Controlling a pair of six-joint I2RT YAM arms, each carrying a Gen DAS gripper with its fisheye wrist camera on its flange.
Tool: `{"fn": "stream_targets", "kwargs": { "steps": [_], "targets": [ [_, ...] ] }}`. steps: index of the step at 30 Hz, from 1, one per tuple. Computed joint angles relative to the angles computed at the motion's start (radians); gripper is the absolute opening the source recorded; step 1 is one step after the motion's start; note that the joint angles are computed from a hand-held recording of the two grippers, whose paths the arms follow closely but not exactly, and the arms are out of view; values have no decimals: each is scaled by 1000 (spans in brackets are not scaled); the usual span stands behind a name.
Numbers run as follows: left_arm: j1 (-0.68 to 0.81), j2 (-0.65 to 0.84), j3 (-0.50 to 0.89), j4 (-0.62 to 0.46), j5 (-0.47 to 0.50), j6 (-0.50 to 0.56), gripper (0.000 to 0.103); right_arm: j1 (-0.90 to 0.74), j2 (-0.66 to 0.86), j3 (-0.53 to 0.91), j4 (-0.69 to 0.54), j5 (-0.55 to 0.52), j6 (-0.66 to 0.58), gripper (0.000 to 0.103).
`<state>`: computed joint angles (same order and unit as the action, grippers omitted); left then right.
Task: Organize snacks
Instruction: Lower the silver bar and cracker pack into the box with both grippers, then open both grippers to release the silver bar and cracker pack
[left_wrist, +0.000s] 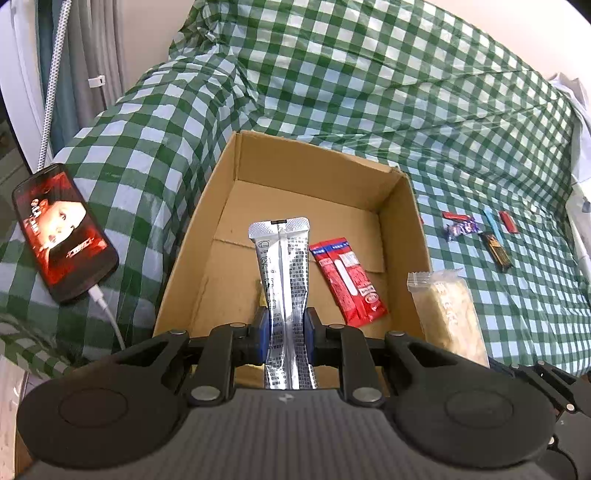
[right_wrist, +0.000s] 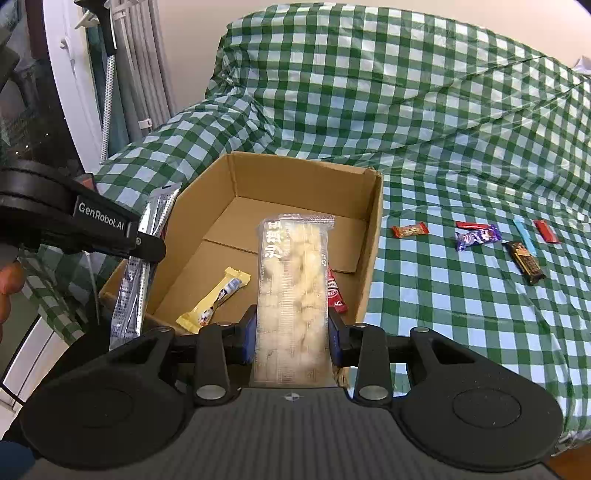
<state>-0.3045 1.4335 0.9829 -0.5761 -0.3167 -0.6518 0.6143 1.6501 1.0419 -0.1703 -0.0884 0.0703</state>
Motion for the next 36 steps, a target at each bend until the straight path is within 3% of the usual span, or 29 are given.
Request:
{"fn": "stream_targets", "kwargs": {
  "steps": [22, 24, 25, 26, 27, 29, 36],
  "targets": [
    [144, 348, 188, 70, 82, 149, 25, -3, 364, 331, -43, 10, 2, 39],
    [145, 367, 207, 58, 83, 176, 48, 0, 378, 343, -32, 19, 2, 41],
    [145, 371, 215, 48, 82, 181, 83, 0, 376, 340, -26, 25, -2, 45],
    [141, 369, 217, 42, 61, 169, 103, 3, 374, 342, -22, 35, -1, 62],
    [135, 354, 200, 58, 30, 151, 103, 5, 365, 331, -10, 45, 0, 77],
    [117, 328, 177, 60, -18, 126, 103, 8, 338, 308, 6, 59, -8, 87],
    [71, 207, 78, -26, -23, 58, 103, 29, 193, 183, -47, 59, 14, 95]
  ]
}}
